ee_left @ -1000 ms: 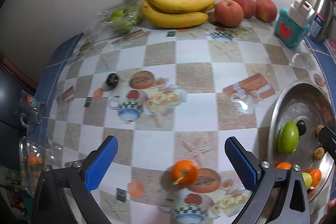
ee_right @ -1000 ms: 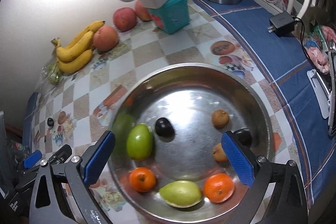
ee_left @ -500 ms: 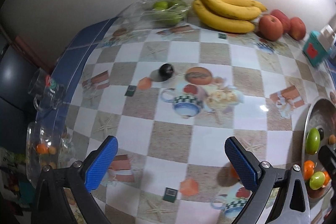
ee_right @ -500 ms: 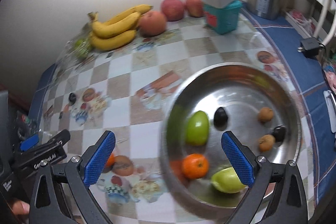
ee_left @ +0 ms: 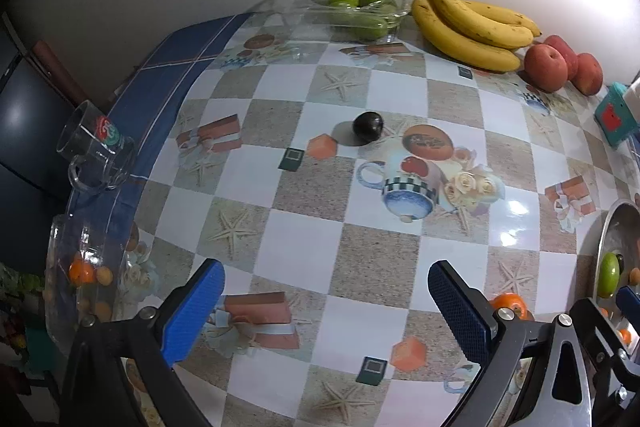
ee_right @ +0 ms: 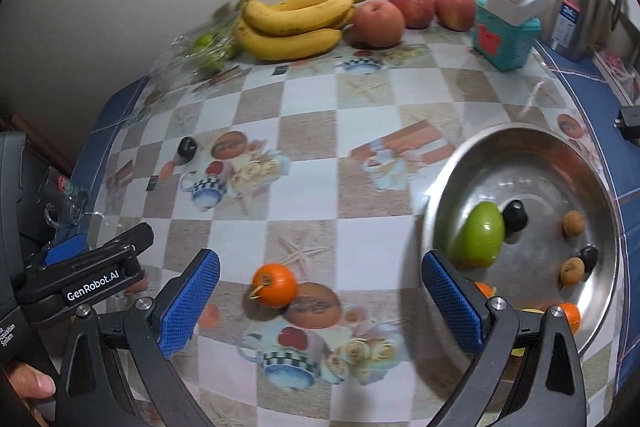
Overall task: Organize fruits
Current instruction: 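Grasp the tangerine with the right tool and lift it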
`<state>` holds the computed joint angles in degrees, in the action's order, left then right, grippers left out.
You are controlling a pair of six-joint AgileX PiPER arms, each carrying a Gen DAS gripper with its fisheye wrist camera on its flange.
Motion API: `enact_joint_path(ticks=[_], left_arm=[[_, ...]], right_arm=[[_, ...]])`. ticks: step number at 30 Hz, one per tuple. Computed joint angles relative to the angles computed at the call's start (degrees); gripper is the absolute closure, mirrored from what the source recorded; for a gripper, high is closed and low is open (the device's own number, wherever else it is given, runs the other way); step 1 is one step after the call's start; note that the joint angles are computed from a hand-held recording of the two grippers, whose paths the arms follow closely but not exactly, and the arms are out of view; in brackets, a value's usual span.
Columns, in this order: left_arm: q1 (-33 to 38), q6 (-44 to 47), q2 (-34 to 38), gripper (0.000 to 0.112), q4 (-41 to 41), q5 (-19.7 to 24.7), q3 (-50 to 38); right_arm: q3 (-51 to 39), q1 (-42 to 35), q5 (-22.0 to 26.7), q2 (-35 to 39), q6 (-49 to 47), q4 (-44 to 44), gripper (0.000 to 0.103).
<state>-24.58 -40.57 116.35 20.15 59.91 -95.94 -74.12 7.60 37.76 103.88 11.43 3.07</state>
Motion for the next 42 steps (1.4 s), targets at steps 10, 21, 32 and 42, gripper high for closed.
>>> enact_joint_path(ticks=[10,21,32,42], left_arm=[[2.66,-0.07,-0.85,0.009,-0.87,-1.34,3.08],[3.33,2.73,4.67,0.009,-4.51,-0.3,0.53],[3.29,4.17,7.01,0.009,-5.67,0.33,-1.07],[3.03,4.51,7.32,0.009,-5.69,0.67,-1.6]], right_arm=[[-1.46,1.78,-0.68,3.1,1.83,0.12,0.002],[-3.57,3.87,0.71,9.52,4.18,-2.89,0.009],[-4.91,6.72,2.53,12.89,4.99,-6.17,0.02],[-5.22,6.92,2.0,12.64,5.6,-6.75,0.051]])
